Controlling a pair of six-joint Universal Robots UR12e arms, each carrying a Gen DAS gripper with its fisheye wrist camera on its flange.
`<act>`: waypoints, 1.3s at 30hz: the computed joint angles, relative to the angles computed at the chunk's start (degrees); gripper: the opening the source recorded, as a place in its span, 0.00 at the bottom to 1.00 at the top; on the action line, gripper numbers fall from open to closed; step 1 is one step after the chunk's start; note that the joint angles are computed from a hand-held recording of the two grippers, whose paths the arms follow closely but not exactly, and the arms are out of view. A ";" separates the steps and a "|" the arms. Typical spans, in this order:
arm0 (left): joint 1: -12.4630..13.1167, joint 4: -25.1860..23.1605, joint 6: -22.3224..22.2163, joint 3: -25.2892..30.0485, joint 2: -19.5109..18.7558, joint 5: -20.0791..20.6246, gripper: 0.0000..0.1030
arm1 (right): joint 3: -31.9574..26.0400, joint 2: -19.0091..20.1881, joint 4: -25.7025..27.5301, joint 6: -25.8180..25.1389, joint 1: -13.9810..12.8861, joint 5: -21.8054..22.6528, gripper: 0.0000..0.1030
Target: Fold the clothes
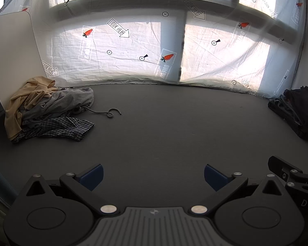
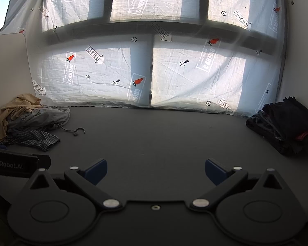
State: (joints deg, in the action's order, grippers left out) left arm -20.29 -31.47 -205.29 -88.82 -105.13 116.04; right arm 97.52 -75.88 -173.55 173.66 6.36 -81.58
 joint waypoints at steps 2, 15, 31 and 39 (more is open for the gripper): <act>-0.01 0.06 0.09 -0.06 0.03 0.02 1.00 | -0.07 -0.03 0.10 -0.12 -0.11 0.16 1.00; -0.07 0.41 0.32 0.08 0.00 -0.53 1.00 | 0.00 -0.13 -0.15 0.03 -0.20 0.15 1.00; 0.06 -1.45 -1.27 2.36 -1.75 -2.20 1.00 | -0.72 0.39 1.34 0.99 -1.36 -0.27 1.00; -0.04 -5.29 -1.84 8.51 -6.27 -3.08 1.00 | -5.24 4.03 3.99 2.65 -3.55 2.12 1.00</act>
State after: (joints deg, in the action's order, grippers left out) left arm -20.33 -36.76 -207.12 -80.31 -111.40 112.96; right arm 92.28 -71.85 -169.56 176.31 2.81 -79.46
